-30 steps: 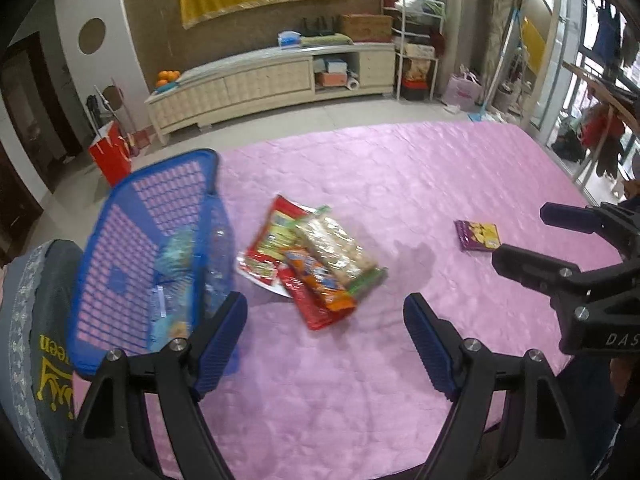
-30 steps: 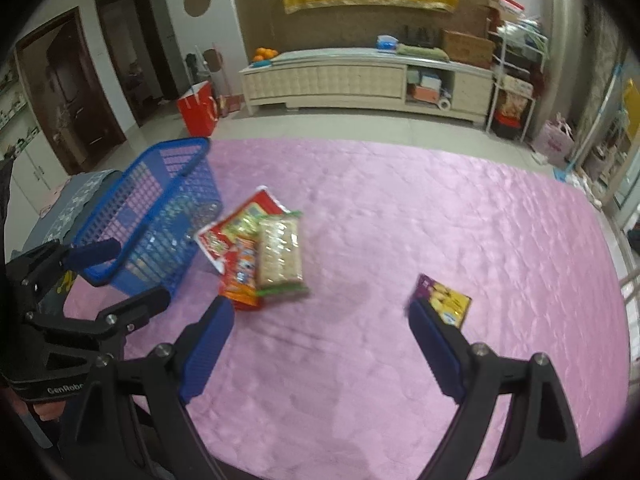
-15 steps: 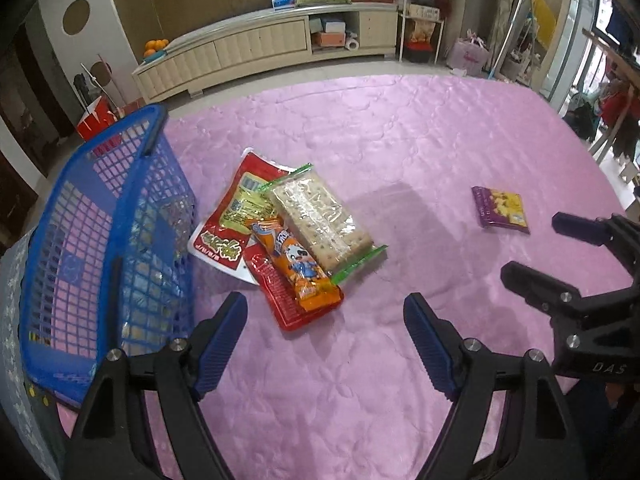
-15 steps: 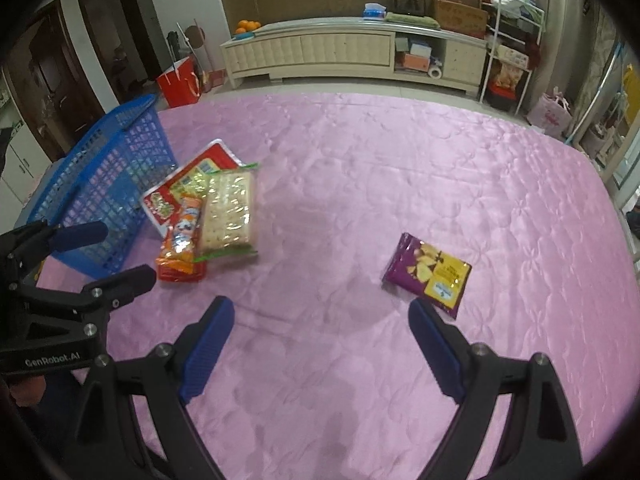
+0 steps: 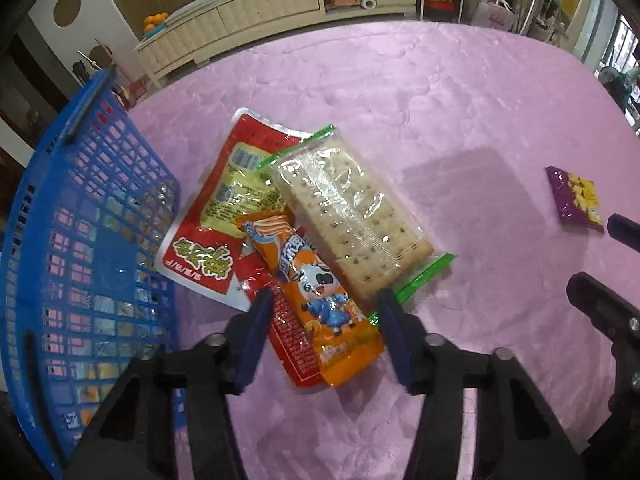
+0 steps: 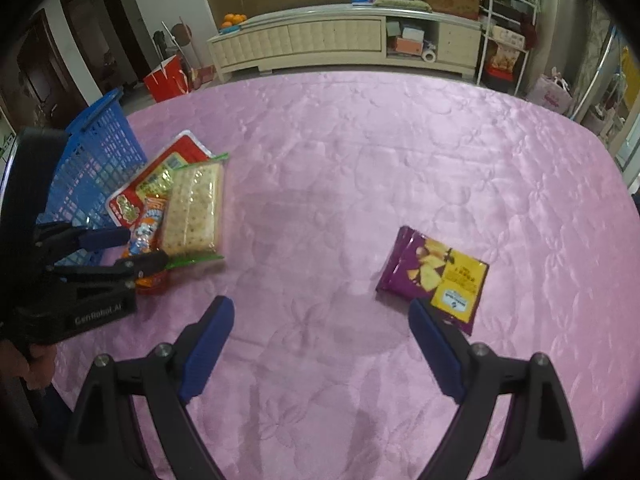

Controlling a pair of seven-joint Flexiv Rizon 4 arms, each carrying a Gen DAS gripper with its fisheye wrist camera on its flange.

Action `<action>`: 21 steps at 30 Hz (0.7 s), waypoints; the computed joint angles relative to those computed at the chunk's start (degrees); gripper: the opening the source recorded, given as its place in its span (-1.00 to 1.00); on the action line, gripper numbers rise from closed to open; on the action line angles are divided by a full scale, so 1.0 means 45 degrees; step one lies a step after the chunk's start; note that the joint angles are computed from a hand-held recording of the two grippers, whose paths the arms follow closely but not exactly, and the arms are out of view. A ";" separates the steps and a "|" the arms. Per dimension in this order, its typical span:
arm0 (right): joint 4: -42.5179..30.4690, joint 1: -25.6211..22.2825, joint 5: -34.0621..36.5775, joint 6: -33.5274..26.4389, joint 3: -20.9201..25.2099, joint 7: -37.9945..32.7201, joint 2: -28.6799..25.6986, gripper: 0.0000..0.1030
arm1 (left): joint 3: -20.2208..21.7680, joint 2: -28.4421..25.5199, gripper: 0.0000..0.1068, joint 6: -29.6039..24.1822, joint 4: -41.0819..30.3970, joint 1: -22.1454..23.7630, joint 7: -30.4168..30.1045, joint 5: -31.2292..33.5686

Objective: Organize snacks
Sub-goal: 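Grasp the orange sausage snack with the left tool, then grasp the purple-and-yellow chip bag with the right tool while the left tool holds the sausage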

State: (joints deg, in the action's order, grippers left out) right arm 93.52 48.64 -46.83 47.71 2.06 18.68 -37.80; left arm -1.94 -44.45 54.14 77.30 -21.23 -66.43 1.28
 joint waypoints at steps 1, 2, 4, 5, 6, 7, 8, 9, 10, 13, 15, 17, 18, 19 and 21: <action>0.0041 -0.0013 0.0004 0.0066 -0.0004 0.0077 0.0000 0.78 | -0.0015 -0.0038 -0.24 -0.0018 -0.0029 0.0015 0.0054 0.0006; 0.0041 -0.0021 0.0012 0.0097 -0.0012 0.0129 -0.0009 0.78 | -0.0054 -0.0056 -0.36 -0.0010 -0.0029 0.0049 0.0115 -0.0019; 0.0133 -0.0040 -0.0041 0.0239 -0.0042 0.0258 0.0010 0.78 | -0.0158 -0.0050 -0.42 0.0186 0.0098 0.0147 0.0248 -0.0114; 0.0149 -0.0051 -0.0037 0.0287 -0.0036 0.0287 0.0006 0.78 | -0.0179 -0.0072 -0.47 0.0219 0.0104 0.0165 0.0272 -0.0162; 0.0171 -0.0054 -0.0039 0.0338 -0.0038 0.0333 0.0007 0.78 | -0.0249 -0.0062 -0.51 0.0236 0.0157 0.0235 0.0341 -0.0263; 0.0191 -0.0050 -0.0021 0.0357 -0.0029 0.0377 0.0013 0.78 | -0.0273 -0.0057 -0.56 0.0262 0.0183 0.0260 0.0386 -0.0317; 0.0167 -0.0042 0.0006 0.0336 -0.0018 0.0378 -0.0003 0.78 | -0.0281 -0.0036 -0.60 0.0321 0.0231 0.0275 0.0418 -0.0351; 0.0178 -0.0030 0.0036 0.0301 0.0000 0.0380 0.0006 0.78 | -0.0306 0.0087 -0.63 0.0407 0.0390 0.0365 0.0528 -0.0393; 0.0205 -0.0016 0.0052 0.0273 0.0010 0.0391 0.0025 0.78 | -0.0348 0.0120 -0.64 0.0444 0.0454 0.0403 0.0613 -0.0446; 0.0323 0.0011 0.0084 0.0215 0.0028 0.0527 0.0126 0.78 | -0.0354 0.0146 -0.68 0.0530 0.0527 0.0397 0.0708 -0.0531; 0.0498 0.0031 0.0053 0.0103 0.0059 0.0643 0.0288 0.78 | -0.0369 0.0252 -0.72 0.0655 0.0714 0.0395 0.0715 -0.0582; 0.0842 0.0102 -0.0015 -0.0169 0.0120 0.0850 0.0607 0.78 | -0.0590 0.0459 -0.72 0.0873 0.1071 0.0585 0.0865 -0.0846; 0.1016 0.0091 -0.0097 -0.0188 0.0155 0.0983 0.0737 0.78 | -0.0697 0.0600 -0.73 0.1042 0.1318 0.0644 0.0930 -0.0968; 0.1187 0.0071 -0.0149 -0.0226 0.0217 0.1093 0.0876 0.78 | -0.0794 0.0743 -0.73 0.1272 0.1565 0.0713 0.1026 -0.1074; 0.1391 0.0012 -0.0065 -0.0582 0.0422 0.1113 0.1121 0.78 | -0.0905 0.1004 -0.73 0.1810 0.2006 0.0795 0.1192 -0.1208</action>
